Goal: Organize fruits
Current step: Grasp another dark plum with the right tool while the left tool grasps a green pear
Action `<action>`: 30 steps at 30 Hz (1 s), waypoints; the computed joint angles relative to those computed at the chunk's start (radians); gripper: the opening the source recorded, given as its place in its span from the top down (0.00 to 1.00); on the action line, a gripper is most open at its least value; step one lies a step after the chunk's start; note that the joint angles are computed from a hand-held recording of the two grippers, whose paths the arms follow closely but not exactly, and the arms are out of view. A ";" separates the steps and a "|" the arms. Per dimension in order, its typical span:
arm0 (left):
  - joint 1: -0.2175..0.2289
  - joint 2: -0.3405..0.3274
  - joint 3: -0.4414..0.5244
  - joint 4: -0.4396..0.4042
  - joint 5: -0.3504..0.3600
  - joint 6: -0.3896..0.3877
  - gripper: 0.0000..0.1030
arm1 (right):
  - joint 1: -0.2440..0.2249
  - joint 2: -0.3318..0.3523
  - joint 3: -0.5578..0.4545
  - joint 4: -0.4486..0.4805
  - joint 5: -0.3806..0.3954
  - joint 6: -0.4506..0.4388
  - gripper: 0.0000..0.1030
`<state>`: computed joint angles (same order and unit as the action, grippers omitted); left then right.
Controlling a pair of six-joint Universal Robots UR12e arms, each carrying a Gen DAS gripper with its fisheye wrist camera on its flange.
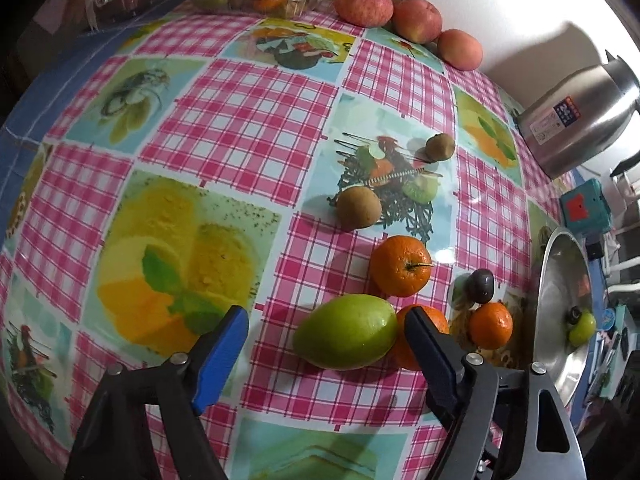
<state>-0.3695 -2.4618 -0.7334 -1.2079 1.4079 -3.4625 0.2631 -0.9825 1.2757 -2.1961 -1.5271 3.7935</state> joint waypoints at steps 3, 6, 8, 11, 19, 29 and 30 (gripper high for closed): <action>0.000 0.000 -0.002 0.001 -0.007 -0.010 0.21 | 0.000 0.003 -0.004 0.010 -0.002 -0.006 0.47; 0.004 0.003 -0.008 0.005 -0.027 -0.017 0.27 | 0.000 0.004 -0.006 0.008 0.000 -0.015 0.51; 0.006 0.005 -0.011 0.006 -0.039 -0.020 0.29 | 0.001 0.006 -0.008 0.008 0.003 -0.019 0.52; 0.008 0.006 -0.012 0.009 -0.060 -0.031 0.35 | 0.001 0.010 -0.011 0.004 0.012 -0.025 0.56; 0.012 0.012 -0.023 0.013 -0.086 -0.054 0.45 | -0.002 0.012 -0.010 -0.005 0.029 -0.031 0.62; 0.014 0.021 -0.039 0.020 -0.086 -0.074 0.45 | -0.005 0.005 0.000 -0.005 0.031 -0.032 0.68; 0.014 0.021 -0.039 0.021 -0.085 -0.077 0.45 | -0.005 0.004 0.001 -0.005 0.030 -0.032 0.69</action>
